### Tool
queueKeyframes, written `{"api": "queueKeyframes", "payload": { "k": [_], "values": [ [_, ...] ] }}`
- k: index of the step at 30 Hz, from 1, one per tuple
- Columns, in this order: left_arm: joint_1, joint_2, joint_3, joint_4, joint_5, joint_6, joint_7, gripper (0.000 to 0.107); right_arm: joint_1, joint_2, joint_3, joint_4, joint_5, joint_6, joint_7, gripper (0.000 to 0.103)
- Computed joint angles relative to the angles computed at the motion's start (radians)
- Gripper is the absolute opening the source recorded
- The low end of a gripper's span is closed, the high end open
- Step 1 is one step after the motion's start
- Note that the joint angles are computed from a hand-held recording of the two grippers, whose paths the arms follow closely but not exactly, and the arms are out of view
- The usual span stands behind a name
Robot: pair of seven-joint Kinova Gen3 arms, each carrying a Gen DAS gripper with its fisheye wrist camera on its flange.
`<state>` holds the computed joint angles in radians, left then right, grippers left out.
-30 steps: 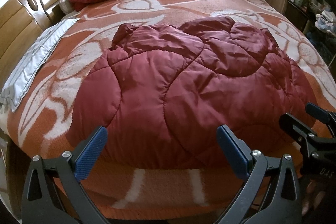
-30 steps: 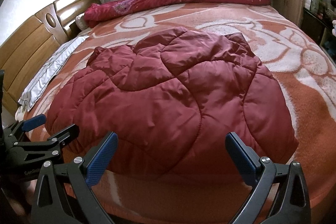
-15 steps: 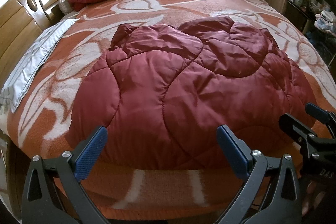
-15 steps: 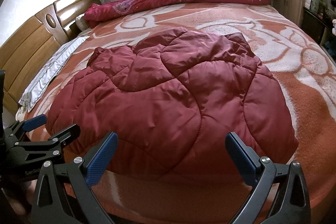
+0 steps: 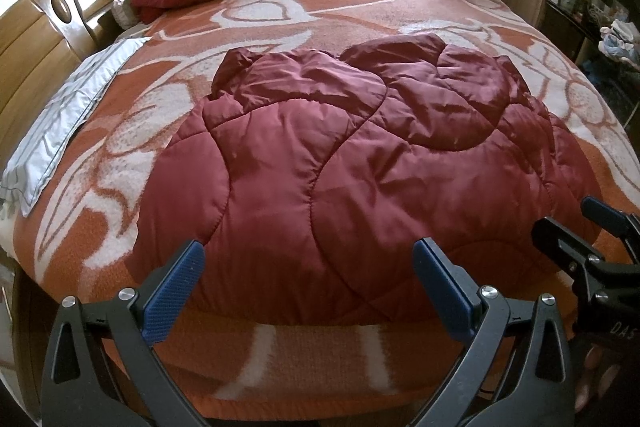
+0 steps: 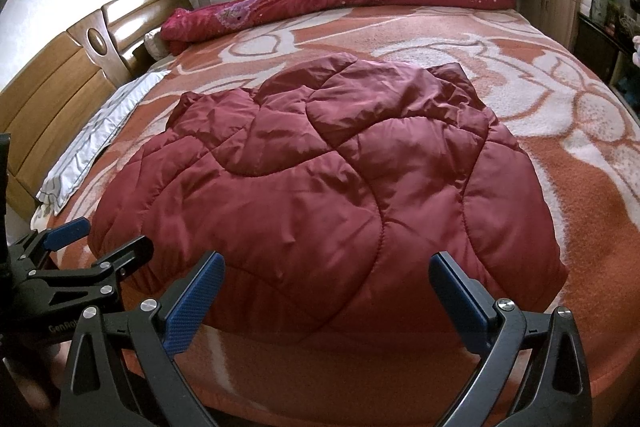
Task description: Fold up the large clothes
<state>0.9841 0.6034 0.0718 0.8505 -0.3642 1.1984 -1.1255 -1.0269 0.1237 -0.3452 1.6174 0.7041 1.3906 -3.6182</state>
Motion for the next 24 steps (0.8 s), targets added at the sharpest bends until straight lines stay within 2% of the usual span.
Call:
{"api": "queueKeyframes", "payload": {
  "k": [24],
  "values": [
    [-0.002,-0.002,0.001,-0.008,0.004,0.001,-0.002,0.103,-0.002,-0.005,-0.003,-0.008,0.004,0.011,0.002,0.103]
  ]
}}
